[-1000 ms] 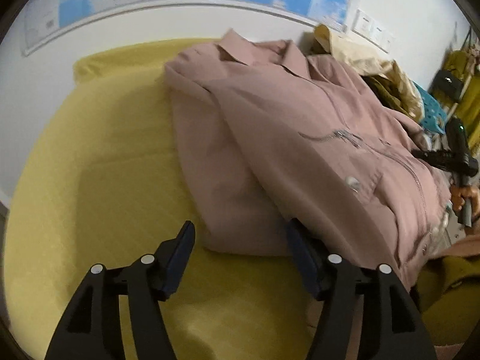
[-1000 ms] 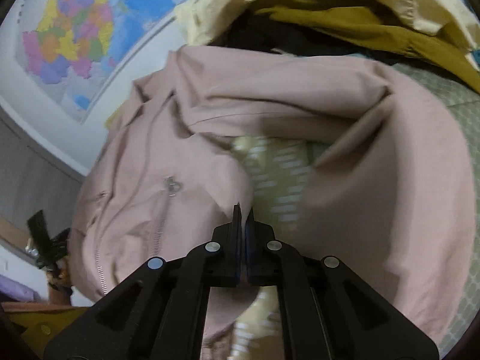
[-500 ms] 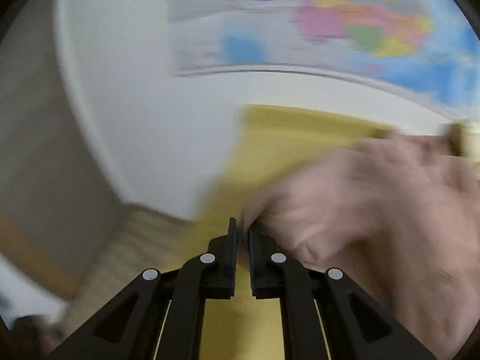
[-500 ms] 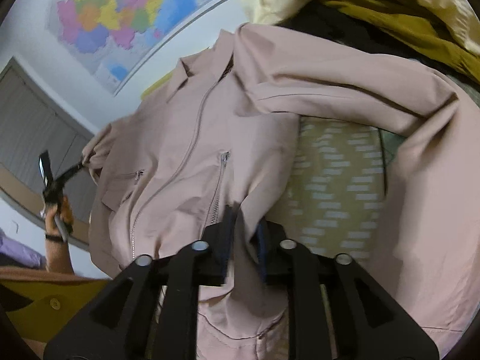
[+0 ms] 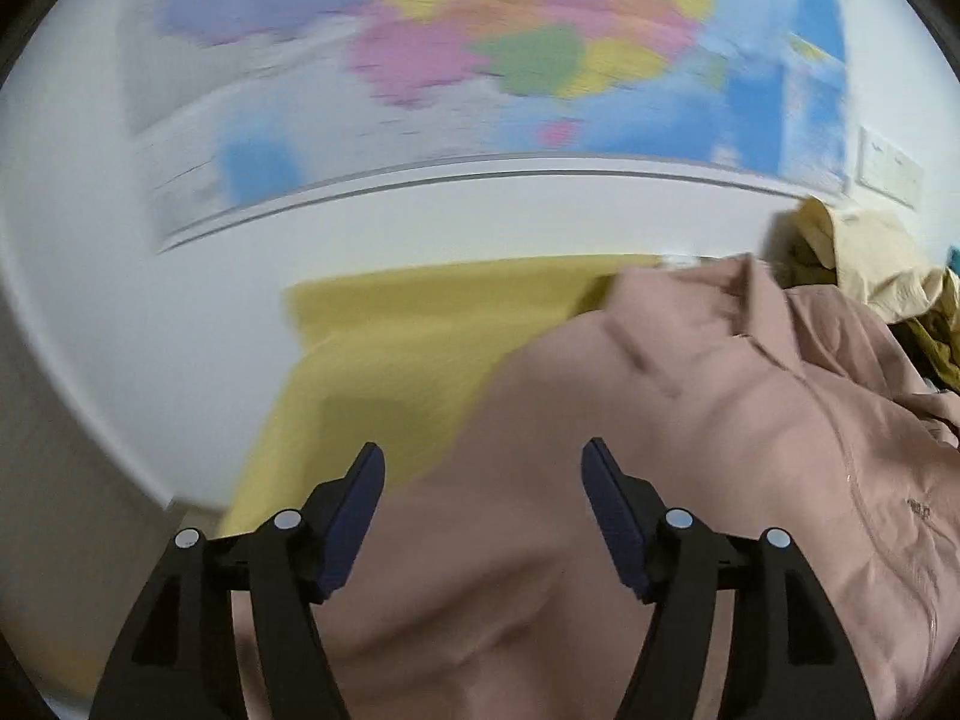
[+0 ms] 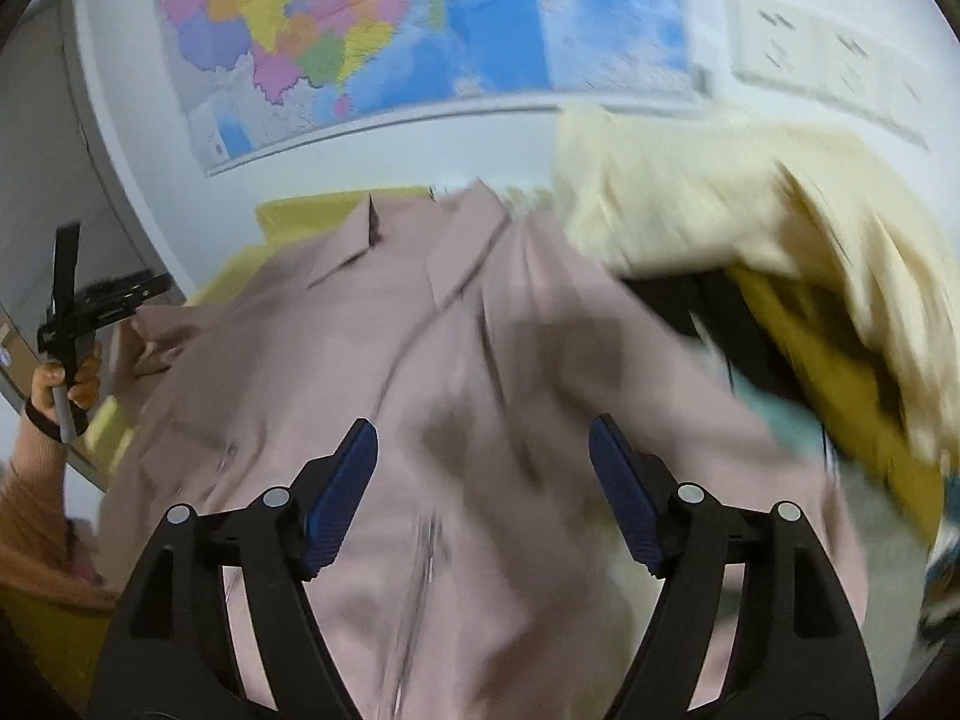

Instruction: Fold large clothes

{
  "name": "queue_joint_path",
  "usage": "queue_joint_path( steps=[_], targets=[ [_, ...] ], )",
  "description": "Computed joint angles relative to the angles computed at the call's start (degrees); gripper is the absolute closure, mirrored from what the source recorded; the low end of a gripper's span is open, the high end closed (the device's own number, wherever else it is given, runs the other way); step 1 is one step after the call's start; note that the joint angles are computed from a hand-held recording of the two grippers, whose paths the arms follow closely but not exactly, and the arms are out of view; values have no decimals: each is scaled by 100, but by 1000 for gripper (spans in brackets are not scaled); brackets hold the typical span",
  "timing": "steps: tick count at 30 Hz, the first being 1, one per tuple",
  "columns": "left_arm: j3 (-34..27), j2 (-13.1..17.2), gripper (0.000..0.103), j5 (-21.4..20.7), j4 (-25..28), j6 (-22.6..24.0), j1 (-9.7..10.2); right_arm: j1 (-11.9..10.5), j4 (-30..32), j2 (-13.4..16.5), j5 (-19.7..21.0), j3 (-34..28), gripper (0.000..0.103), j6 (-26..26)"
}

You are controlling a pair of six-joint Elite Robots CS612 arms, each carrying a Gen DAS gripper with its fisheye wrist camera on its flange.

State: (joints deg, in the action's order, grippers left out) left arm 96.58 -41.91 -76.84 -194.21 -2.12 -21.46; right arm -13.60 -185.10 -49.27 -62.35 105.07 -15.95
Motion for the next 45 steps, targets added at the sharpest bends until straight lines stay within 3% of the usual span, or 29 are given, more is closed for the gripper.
queue_joint_path(
  steps=[5,10,11,13,14,15,16,18,20,21,23,26,28,31,33,35,37,38,40,42,43,44,45],
  targets=[
    [-1180,607,37,82,631,608,-93,386,293,483,-585,-1043,30,-144],
    [-2055,992,36,-171,1536,627,-29,680,1167,957,-1408,-2048,32,-569],
    [-2180,1043,30,-327,1704,661,3,716,1317,1023,-1545,-2167,34,-624],
    [-2459,1161,18,-594,2169,746,54,774,1634,1178,-1827,-2418,45,-777],
    [-2609,1221,15,-750,2496,887,76,808,1763,1265,-2035,-2542,63,-872],
    [-2694,1266,15,-873,2696,997,86,835,1838,1336,-2232,-2642,94,-939],
    [-2789,1326,18,-828,2836,1125,71,840,1917,1371,-2317,-2707,97,-940],
    [-2878,1403,41,-791,2816,1243,55,750,1991,1383,-2021,-2808,98,-619],
    [-2961,1449,84,-584,2765,1291,14,682,1657,1360,-1948,-2822,98,-323],
    [-3017,1469,90,-412,2728,1273,-18,607,1603,1336,-1691,-2839,98,-86],
    [-3102,1508,102,-62,2449,1237,-92,531,1387,1334,-1560,-2878,98,238],
    [-3304,1584,101,211,2154,974,-160,444,1017,1411,-1440,-2967,98,831],
    [-3489,1658,98,382,2183,818,-194,423,1095,1477,-1322,-3054,98,1097],
    [-3527,1660,48,182,2180,751,-160,507,1390,1592,-1654,-3183,97,930],
    [-3369,1599,45,-82,2105,893,-110,516,1408,1617,-1702,-3182,97,870],
    [-3237,1498,28,-744,2444,816,2,495,1367,1604,-1618,-3150,94,783],
    [-3233,1502,24,-920,2577,787,28,470,1367,1568,-1532,-3099,85,750],
    [-3233,1509,24,-913,2603,786,25,467,1395,1535,-1468,-3088,73,747],
    [-3328,1571,20,-820,2763,763,-3,440,1307,1444,-1339,-2943,67,709],
    [-3502,1675,21,-692,2967,710,-41,433,1195,1316,-1311,-2740,58,580],
    [-3671,1768,36,-546,3120,661,-72,438,1115,1262,-1281,-2647,53,562],
    [-3818,1838,70,-574,3294,596,-74,421,1038,1198,-1225,-2535,44,533],
    [-3961,1895,86,-644,3475,459,-67,398,979,1127,-1155,-2409,43,478]
  ],
)
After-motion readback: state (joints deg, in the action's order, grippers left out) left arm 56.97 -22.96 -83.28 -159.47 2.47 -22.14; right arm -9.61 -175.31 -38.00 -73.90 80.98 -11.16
